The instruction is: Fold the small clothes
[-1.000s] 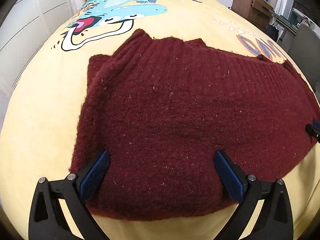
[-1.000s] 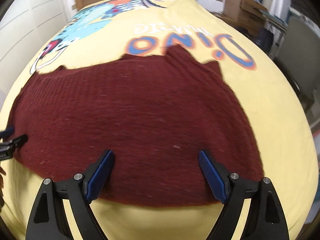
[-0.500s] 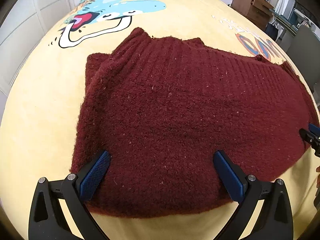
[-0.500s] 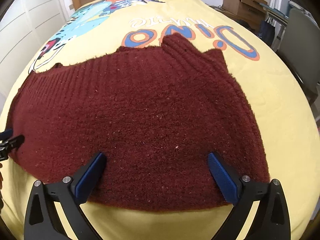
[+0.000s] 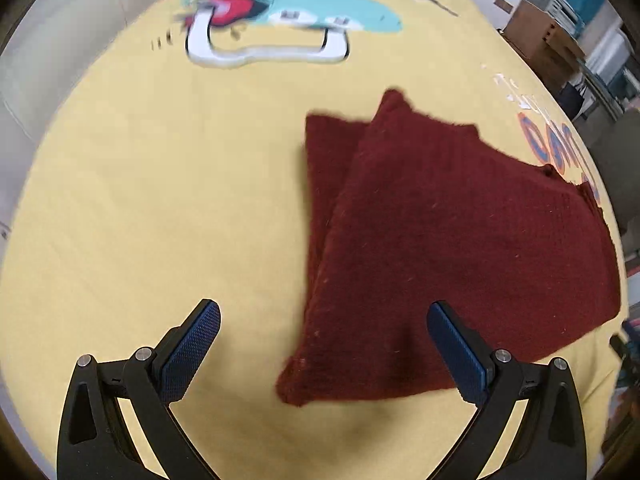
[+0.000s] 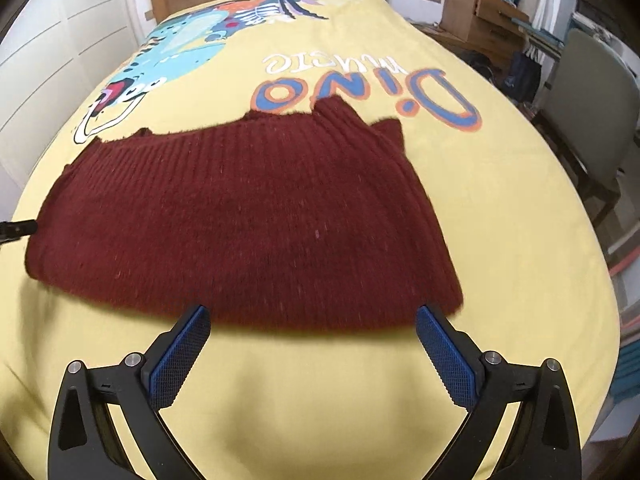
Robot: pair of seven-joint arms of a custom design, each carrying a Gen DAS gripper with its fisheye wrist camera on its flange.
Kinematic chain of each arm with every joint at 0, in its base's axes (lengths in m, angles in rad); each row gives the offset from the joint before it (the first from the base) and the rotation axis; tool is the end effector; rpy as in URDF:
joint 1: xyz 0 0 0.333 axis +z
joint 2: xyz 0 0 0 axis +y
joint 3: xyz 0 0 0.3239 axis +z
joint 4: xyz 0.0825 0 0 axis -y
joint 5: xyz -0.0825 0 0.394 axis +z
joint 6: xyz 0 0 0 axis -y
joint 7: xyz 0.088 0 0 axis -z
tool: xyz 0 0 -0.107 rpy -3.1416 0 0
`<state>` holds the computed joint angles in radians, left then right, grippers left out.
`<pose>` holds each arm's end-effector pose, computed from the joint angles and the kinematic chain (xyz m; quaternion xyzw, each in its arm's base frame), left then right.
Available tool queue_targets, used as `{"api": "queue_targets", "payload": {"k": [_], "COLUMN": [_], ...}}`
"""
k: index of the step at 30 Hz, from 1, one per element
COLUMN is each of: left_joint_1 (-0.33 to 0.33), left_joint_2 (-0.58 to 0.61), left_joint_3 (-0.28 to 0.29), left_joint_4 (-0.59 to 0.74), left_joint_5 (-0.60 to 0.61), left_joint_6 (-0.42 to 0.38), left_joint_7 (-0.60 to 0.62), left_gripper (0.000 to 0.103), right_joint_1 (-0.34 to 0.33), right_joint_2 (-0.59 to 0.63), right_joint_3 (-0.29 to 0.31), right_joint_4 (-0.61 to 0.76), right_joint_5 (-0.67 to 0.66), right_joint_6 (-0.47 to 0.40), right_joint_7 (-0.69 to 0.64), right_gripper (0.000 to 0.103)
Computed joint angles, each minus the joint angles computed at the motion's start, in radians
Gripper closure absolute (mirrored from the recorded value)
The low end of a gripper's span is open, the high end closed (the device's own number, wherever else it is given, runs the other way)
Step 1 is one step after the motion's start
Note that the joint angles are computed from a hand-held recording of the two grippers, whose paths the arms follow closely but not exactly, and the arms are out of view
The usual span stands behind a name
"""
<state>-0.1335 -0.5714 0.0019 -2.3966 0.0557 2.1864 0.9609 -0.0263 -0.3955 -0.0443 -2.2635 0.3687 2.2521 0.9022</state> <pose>0.4131 -0.0525 0.5618 -0.8341 0.5209 -0.1544 0.0950 0.4739 -0.0258 0.5627 -0.8117 0.5266 -0.1017 0.2311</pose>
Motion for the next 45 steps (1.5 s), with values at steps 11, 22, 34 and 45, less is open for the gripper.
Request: {"api": "queue_targets", "payload": {"k": [11, 22, 34, 45], "left_joint_1": [-0.033, -0.06, -0.091, -0.137], "left_joint_2": [0.067, 0.079, 0.232, 0.752], "left_joint_3": [0.054, 0.073, -0.037, -0.243], "left_joint_4": [-0.078, 0.013, 0.386, 1.025], "left_joint_5": [-0.206, -0.338, -0.3, -0.106], "left_joint_6": [0.175, 0.087, -0.026, -0.154], "left_joint_7": [0.048, 0.22, 0.157, 0.102], "left_gripper": [0.001, 0.076, 0.077, 0.078], "right_joint_1": [-0.055, -0.065, -0.079, -0.119], "right_joint_2": [-0.036, -0.004, 0.035, 0.116], "right_joint_3": [-0.014, -0.031, -0.06, -0.102], "right_joint_4": [-0.03, 0.001, 0.08, 0.202], "right_joint_5": [-0.06, -0.034, 0.007, 0.043], "right_joint_6": [-0.061, -0.073, -0.091, -0.094], "right_joint_7": [0.019, 0.032, 0.032, 0.016], "right_gripper": [0.001, 0.001, 0.001, 0.001]}}
